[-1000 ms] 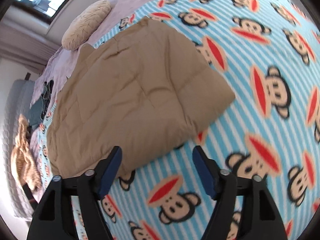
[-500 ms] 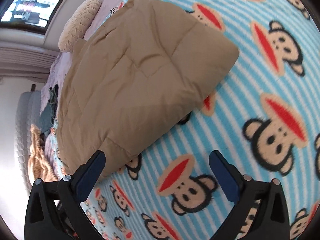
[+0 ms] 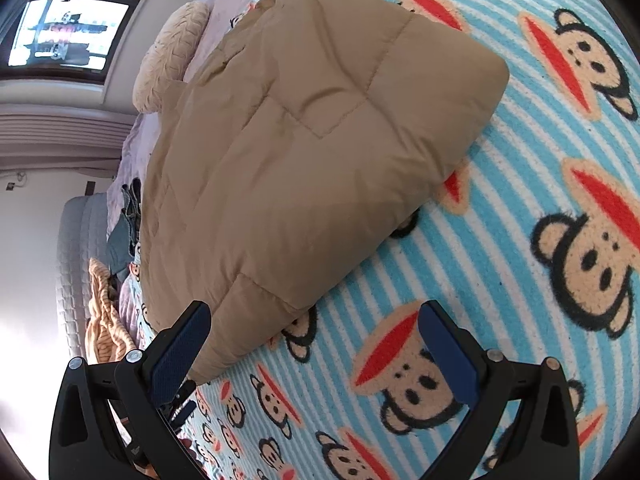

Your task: Fold large clothes

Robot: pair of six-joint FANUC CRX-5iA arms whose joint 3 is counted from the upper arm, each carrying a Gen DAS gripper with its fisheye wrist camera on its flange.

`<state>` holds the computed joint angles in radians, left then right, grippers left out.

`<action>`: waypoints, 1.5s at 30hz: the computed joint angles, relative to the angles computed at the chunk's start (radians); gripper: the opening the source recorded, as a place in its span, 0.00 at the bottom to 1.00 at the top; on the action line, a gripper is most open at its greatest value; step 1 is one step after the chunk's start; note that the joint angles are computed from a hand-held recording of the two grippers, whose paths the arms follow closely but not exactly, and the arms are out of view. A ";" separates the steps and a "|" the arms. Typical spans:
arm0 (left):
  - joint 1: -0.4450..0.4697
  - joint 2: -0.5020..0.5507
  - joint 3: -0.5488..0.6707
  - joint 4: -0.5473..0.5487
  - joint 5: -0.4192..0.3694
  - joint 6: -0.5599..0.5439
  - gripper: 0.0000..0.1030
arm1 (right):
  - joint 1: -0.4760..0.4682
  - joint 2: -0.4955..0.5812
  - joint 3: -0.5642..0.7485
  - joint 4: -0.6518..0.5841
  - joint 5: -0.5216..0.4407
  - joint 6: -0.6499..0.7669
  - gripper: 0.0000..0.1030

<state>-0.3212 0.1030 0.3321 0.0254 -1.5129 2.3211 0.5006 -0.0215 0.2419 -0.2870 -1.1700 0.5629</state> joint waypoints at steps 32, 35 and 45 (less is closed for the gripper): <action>0.175 -0.103 -0.446 0.489 0.647 -0.156 0.48 | -0.192 0.125 0.002 -0.472 0.254 0.175 0.80; 0.161 -0.091 -0.383 0.420 0.619 -0.151 0.29 | -0.203 0.122 -0.011 -0.498 0.247 0.155 0.44; 0.104 -0.076 -0.136 0.229 0.445 -0.294 0.22 | -0.160 0.028 -0.051 -0.437 0.281 0.179 0.23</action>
